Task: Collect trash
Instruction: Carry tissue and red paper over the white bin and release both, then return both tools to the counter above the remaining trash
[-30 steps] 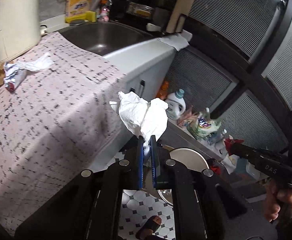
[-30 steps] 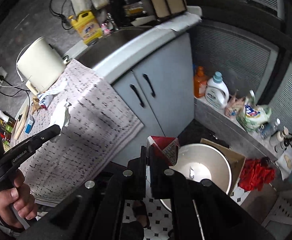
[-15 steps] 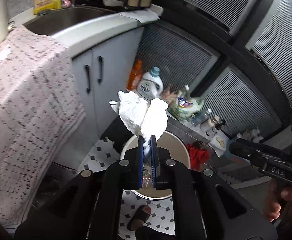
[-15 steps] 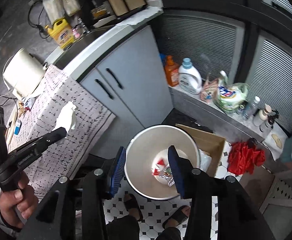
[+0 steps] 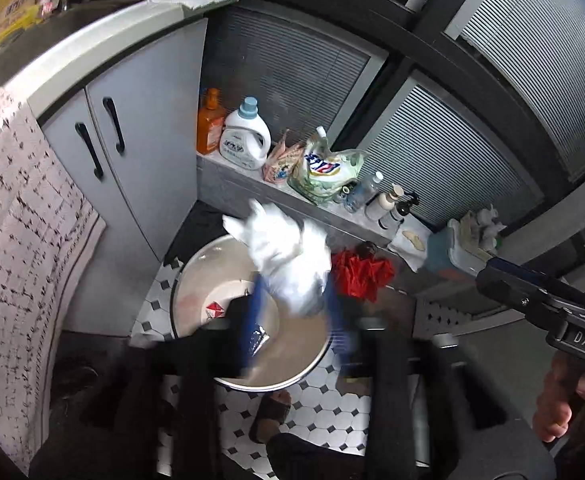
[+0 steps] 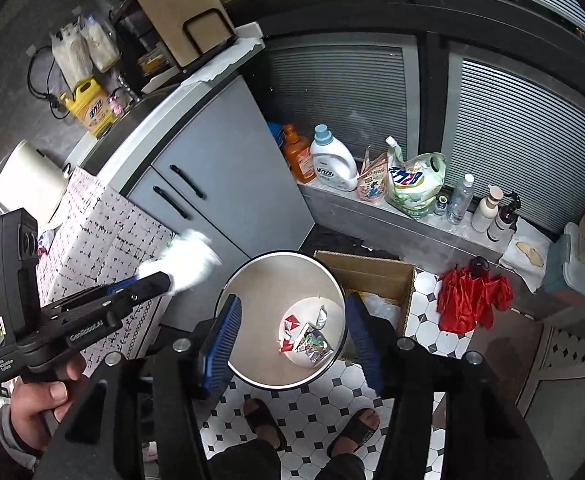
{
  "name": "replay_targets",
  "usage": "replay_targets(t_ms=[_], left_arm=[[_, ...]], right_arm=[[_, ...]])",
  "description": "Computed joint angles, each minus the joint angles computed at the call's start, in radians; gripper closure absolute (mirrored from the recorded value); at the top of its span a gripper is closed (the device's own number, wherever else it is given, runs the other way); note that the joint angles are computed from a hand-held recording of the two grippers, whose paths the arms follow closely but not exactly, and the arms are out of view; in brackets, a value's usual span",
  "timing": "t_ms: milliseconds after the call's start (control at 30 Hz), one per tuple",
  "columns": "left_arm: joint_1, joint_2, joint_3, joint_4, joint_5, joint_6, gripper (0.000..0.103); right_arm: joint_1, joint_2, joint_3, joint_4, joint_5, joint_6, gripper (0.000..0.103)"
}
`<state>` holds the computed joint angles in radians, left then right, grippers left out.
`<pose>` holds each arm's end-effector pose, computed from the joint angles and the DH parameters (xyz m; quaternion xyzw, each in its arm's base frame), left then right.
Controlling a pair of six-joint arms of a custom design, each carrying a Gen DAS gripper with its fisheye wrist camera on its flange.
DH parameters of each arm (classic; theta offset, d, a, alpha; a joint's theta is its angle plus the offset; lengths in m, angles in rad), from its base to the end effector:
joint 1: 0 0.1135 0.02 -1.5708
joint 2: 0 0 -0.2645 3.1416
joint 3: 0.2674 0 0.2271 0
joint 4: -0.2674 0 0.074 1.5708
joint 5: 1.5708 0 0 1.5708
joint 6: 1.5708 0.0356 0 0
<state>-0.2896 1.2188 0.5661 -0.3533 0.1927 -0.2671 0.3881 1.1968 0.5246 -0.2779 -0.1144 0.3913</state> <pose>0.1874 -0.0630 0.1844 0.0376 0.9556 -0.1650 0.2413 0.1796 0.0778 0.1813 -0.0159 0.9507 0.1662 0.2614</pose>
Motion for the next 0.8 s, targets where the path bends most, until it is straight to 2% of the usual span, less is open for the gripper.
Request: replay_targets(t_ms=[33, 67, 200, 300, 467, 600, 800], left_arm=[[0.005, -0.017, -0.001, -0.002, -0.003, 0.002, 0.043], [0.016, -0.032, -0.001, -0.006, 0.003, 0.008, 0.037], [0.1, -0.07, 0.009, -0.053, 0.026, 0.05, 0.029], [0.211, -0.12, 0.013, -0.101, 0.047, 0.097, 0.023], [0.457, -0.208, 0.031, -0.198, 0.12, 0.225, 0.012], [0.683, -0.239, 0.069, -0.281, 0.183, 0.352, 0.01], [1.043, -0.213, 0.137, -0.365, 0.309, 0.561, 0.006]], right_arm=[[0.0, -0.002, -0.001, 0.002, -0.001, 0.002, 0.047], [0.004, -0.003, -0.001, 0.005, 0.0, 0.006, 0.046], [0.033, 0.009, 0.008, 0.02, 0.006, 0.028, 0.042], [0.086, 0.038, 0.031, 0.039, 0.031, 0.051, 0.035], [0.21, 0.097, 0.094, 0.081, 0.113, 0.103, 0.018], [0.301, 0.156, 0.162, 0.115, 0.163, 0.13, 0.007], [0.41, 0.285, 0.306, 0.129, 0.196, 0.147, 0.008]])
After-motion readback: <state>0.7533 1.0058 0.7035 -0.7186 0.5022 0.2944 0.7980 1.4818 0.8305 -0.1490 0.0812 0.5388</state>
